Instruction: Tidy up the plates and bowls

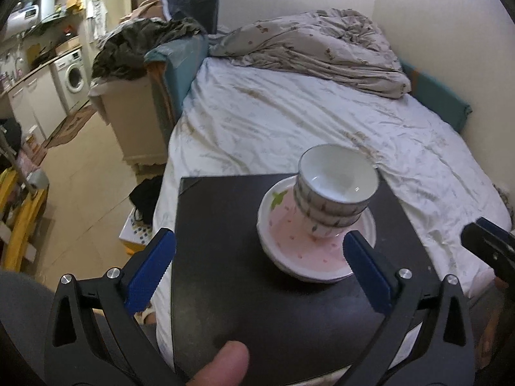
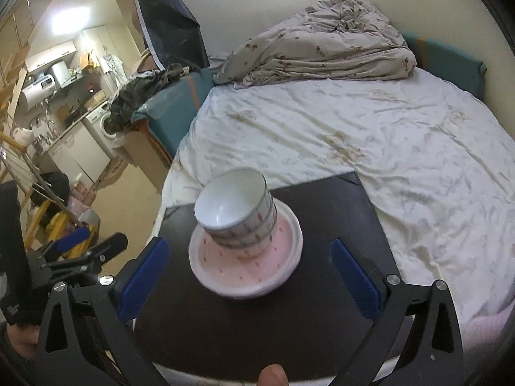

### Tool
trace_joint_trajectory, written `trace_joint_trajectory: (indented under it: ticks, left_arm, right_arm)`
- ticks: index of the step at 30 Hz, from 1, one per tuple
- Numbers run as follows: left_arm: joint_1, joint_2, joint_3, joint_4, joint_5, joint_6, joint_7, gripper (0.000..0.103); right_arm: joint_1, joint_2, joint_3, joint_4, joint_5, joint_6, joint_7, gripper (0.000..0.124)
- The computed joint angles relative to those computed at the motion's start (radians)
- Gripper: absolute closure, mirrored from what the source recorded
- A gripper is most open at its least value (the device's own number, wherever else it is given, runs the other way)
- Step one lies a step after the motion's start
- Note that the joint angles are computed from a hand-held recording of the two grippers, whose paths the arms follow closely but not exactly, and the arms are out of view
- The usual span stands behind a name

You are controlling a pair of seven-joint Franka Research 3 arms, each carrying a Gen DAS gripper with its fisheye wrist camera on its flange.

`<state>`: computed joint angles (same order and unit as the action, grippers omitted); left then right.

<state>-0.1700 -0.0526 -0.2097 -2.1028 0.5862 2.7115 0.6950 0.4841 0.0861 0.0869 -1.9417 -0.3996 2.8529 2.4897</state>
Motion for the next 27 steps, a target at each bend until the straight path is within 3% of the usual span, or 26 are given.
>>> trace_joint_trajectory:
  ticks: [5,9,13,27]
  left_arm:
    - [-0.003,0.006,-0.005,-0.018,0.015,-0.021,-0.026,0.001]
    - [-0.012,0.032,-0.012,0.009,0.102,-0.094,-0.090,0.001]
    - [-0.016,0.043,0.001,0.004,0.015,-0.078,-0.044,0.001]
    - [-0.021,0.036,0.003,-0.008,-0.011,-0.051,-0.009,0.000]
  right_arm:
    - [0.013,-0.009,-0.008,-0.044,-0.157,0.014,0.138,0.021]
    - [0.032,0.020,-0.019,-0.025,-0.322,-0.009,0.256,0.021]
    - [0.042,0.048,-0.023,0.004,-0.325,-0.019,0.236,0.021]
    - [0.069,0.111,-0.053,0.047,-0.160,-0.066,0.122,0.021]
